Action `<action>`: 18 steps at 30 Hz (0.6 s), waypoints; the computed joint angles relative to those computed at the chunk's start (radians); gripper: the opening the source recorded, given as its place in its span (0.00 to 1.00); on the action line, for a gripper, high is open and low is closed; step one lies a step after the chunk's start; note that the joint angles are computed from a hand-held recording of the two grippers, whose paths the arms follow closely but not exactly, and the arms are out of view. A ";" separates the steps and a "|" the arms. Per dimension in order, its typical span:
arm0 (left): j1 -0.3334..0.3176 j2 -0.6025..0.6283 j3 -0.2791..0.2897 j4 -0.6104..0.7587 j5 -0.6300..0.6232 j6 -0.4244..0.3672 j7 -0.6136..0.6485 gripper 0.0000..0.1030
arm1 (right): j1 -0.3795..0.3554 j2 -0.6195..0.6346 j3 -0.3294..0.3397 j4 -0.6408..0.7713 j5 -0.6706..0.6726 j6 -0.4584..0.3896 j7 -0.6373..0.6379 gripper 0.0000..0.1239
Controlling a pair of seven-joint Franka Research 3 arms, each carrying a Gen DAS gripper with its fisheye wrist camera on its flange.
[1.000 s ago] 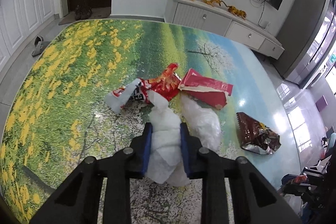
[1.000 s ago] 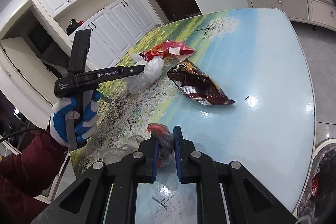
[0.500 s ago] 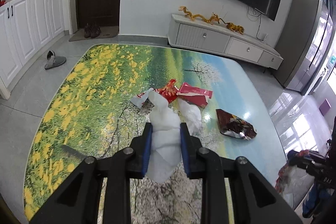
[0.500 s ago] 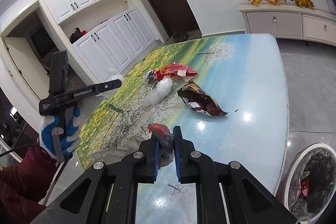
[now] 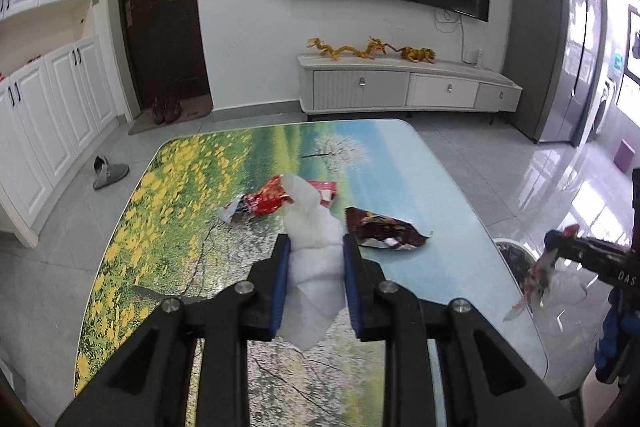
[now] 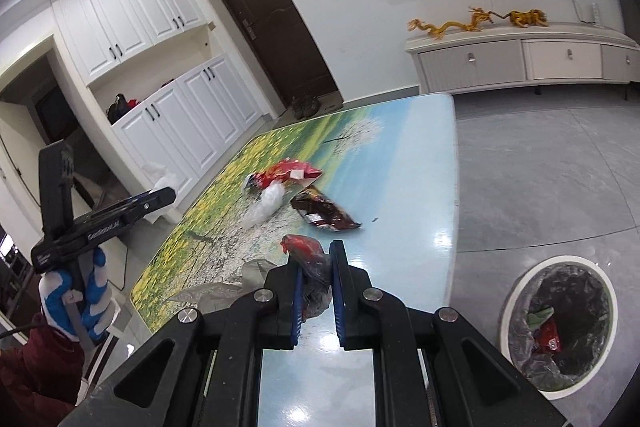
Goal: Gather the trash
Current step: 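Carry both items to the trash bin and open both tools to drop them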
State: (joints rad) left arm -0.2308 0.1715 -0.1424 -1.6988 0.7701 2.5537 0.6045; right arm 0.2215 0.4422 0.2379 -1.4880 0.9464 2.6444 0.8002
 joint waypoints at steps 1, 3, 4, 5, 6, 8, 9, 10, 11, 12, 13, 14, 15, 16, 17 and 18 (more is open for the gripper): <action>-0.006 0.005 -0.004 0.011 0.004 -0.008 0.005 0.23 | -0.005 -0.008 0.001 -0.011 0.009 0.009 -0.005 0.10; -0.018 0.016 -0.012 0.031 0.001 -0.017 0.020 0.23 | -0.017 -0.027 0.001 -0.038 0.035 0.029 -0.021 0.10; -0.024 0.023 -0.014 0.044 -0.001 -0.027 0.026 0.23 | -0.021 -0.033 0.000 -0.047 0.045 0.036 -0.028 0.10; -0.031 0.032 -0.015 0.057 -0.003 -0.037 0.033 0.23 | -0.026 -0.041 0.000 -0.058 0.059 0.043 -0.036 0.10; -0.039 0.043 -0.017 0.075 -0.005 -0.051 0.041 0.23 | -0.033 -0.048 0.000 -0.070 0.078 0.054 -0.046 0.10; -0.054 0.060 -0.018 0.100 -0.007 -0.066 0.051 0.23 | -0.042 -0.062 -0.003 -0.091 0.109 0.067 -0.062 0.10; -0.062 0.071 -0.018 0.115 -0.007 -0.075 0.059 0.23 | -0.046 -0.067 -0.004 -0.100 0.123 0.072 -0.071 0.10; -0.071 0.084 -0.018 0.134 -0.008 -0.086 0.069 0.23 | -0.050 -0.071 -0.007 -0.108 0.138 0.078 -0.078 0.10; -0.079 0.096 -0.018 0.151 -0.009 -0.095 0.080 0.23 | -0.053 -0.074 -0.010 -0.114 0.150 0.081 -0.084 0.10; -0.089 0.111 -0.019 0.173 -0.011 -0.105 0.093 0.23 | -0.056 -0.075 -0.014 -0.120 0.160 0.085 -0.087 0.10; -0.097 0.125 -0.018 0.193 -0.014 -0.114 0.106 0.23 | -0.058 -0.077 -0.018 -0.127 0.167 0.092 -0.089 0.10; -0.102 0.138 -0.016 0.210 -0.019 -0.119 0.121 0.23 | -0.059 -0.077 -0.023 -0.132 0.171 0.098 -0.088 0.10; -0.112 0.160 -0.015 0.239 -0.024 -0.131 0.139 0.23 | -0.062 -0.076 -0.026 -0.136 0.179 0.102 -0.086 0.10; -0.122 0.176 -0.013 0.260 -0.028 -0.141 0.151 0.23 | -0.069 -0.074 -0.027 -0.140 0.193 0.105 -0.089 0.10; -0.130 0.194 -0.012 0.285 -0.035 -0.150 0.168 0.23 | -0.075 -0.074 -0.028 -0.145 0.207 0.106 -0.093 0.10; -0.138 0.220 -0.011 0.318 -0.046 -0.162 0.190 0.23 | -0.081 -0.073 -0.029 -0.149 0.219 0.108 -0.097 0.10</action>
State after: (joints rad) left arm -0.3688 0.3915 -0.1534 -1.3803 0.7246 2.3918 0.7943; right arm 0.1406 0.3690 0.2088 -1.6371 1.1659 2.7522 0.7036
